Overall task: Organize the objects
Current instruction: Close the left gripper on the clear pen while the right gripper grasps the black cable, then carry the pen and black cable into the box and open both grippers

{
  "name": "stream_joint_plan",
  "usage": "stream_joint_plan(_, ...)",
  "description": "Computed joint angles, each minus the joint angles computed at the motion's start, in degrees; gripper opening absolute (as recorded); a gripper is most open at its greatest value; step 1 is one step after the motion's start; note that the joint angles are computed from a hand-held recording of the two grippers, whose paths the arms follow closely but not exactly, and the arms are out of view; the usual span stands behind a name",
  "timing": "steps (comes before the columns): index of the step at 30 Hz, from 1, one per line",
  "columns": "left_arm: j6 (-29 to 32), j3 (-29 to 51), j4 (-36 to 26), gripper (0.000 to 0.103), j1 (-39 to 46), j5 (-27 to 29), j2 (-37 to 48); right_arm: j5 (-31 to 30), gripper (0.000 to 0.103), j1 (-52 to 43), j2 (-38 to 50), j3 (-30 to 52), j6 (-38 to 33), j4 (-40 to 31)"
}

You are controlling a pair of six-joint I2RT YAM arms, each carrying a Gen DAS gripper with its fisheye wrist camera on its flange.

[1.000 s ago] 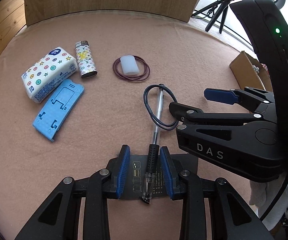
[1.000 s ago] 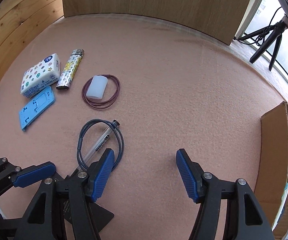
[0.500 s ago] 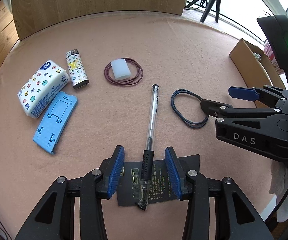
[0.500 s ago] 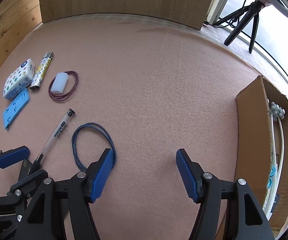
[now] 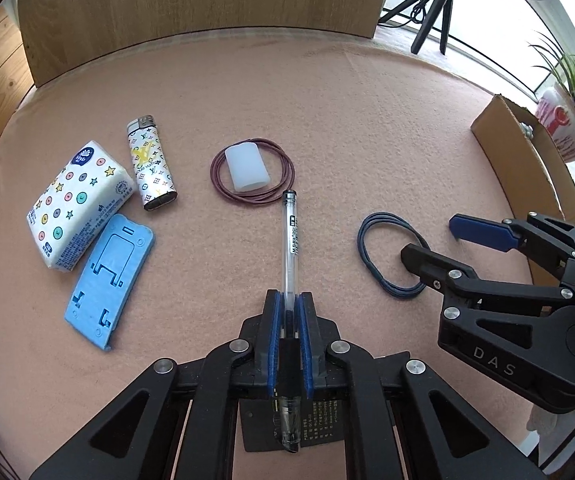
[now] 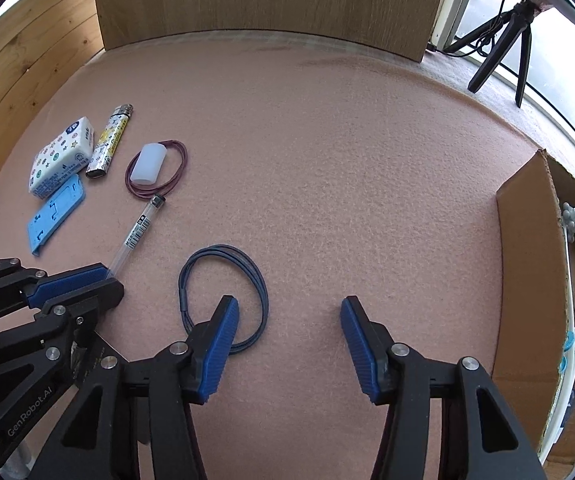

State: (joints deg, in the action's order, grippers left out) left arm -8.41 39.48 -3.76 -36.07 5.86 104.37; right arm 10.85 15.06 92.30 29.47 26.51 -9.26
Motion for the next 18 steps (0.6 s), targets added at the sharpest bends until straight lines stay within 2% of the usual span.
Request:
stream_joint_plan(4, -2.1, -2.1, 0.6, 0.009, 1.9, 2.7, -1.9, -0.5, 0.013, 1.5, -0.2, 0.2, -0.3, 0.0)
stream_joint_plan(6, -3.1, -2.5, 0.9, 0.009, 2.9, 4.1, -2.3, -0.3, 0.002, 2.1, -0.4, 0.2, -0.2, -0.3)
stream_joint_plan(12, -3.9, -4.0, 1.1, 0.009, 3.8, 5.5, -4.8, -2.5, 0.002, 0.6, -7.8, -5.2, 2.2, 0.9)
stream_joint_plan(18, -3.1, -5.9, -1.6, 0.009, 4.4, 6.7, -10.8, -2.3, 0.002, -1.7, -23.1, -9.4, 3.1, -5.6)
